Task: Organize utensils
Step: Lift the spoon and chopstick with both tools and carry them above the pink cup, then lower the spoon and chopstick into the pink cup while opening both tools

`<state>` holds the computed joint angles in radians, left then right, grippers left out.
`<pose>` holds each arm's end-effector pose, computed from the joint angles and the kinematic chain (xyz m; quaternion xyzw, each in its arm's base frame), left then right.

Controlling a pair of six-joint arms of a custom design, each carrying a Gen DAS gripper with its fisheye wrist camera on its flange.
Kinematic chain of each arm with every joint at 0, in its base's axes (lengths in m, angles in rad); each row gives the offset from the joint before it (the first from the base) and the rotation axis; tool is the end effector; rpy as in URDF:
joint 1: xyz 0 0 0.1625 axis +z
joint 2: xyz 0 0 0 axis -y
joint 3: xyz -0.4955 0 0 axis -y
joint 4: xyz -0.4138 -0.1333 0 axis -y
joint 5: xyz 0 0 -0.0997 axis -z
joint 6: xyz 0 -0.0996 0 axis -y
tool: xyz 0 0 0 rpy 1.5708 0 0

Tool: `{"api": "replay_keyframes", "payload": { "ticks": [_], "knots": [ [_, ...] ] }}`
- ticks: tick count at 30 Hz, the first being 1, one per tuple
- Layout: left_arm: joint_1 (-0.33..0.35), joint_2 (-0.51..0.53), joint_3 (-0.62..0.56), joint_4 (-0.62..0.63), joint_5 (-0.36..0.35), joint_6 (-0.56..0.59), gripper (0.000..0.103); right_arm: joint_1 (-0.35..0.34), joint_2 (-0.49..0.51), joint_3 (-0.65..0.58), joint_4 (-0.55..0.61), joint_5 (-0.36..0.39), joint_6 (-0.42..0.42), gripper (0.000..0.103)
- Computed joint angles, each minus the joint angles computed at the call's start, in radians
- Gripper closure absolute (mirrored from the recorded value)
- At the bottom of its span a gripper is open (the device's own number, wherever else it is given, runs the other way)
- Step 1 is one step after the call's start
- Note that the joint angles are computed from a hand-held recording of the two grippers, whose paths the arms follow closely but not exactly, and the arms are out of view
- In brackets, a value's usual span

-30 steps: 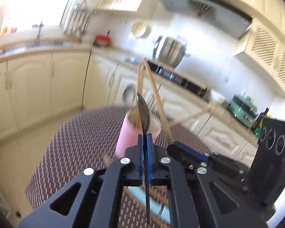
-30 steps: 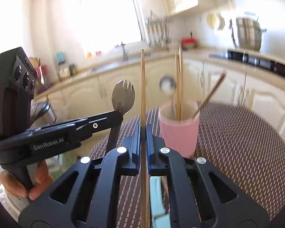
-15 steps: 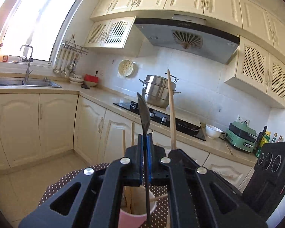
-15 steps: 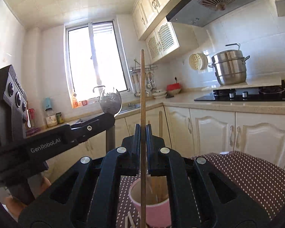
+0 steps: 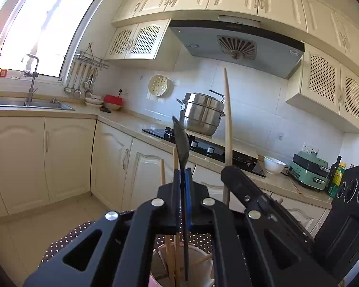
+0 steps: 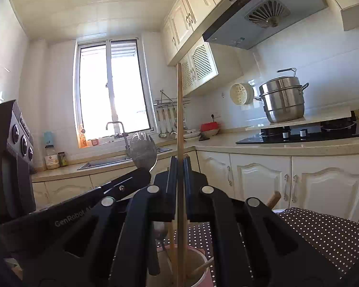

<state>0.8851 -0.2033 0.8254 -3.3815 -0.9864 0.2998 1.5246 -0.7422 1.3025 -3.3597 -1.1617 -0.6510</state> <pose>-0.4469 -0.8435 0.0829 0.2332 0.7753 -0.5720 0.1314 0.1342 -0.8423 0.3408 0.3501 -0.7290 0.5871 0.0368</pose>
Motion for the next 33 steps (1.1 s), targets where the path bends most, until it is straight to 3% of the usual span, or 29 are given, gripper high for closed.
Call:
{"api": "replay_keyframes", "payload": {
  "ticks": [9, 17, 25, 33],
  "knots": [
    [0.009, -0.001, 0.007, 0.024, 0.014, -0.039, 0.096, 0.001, 0.008, -0.003, 0.002, -0.019, -0.015, 0.097],
    [0.008, -0.027, 0.047, 0.021, 0.048, -0.070, 0.069, 0.002, -0.003, 0.020, 0.000, -0.047, -0.023, 0.097],
    [-0.011, -0.050, 0.090, 0.008, 0.107, -0.059, 0.058, 0.007, -0.028, 0.065, -0.001, -0.080, -0.041, 0.097],
    [-0.033, -0.087, 0.161, -0.009, 0.154, -0.066, 0.054, 0.013, -0.059, 0.115, -0.023, -0.117, -0.046, 0.097]
  ]
}}
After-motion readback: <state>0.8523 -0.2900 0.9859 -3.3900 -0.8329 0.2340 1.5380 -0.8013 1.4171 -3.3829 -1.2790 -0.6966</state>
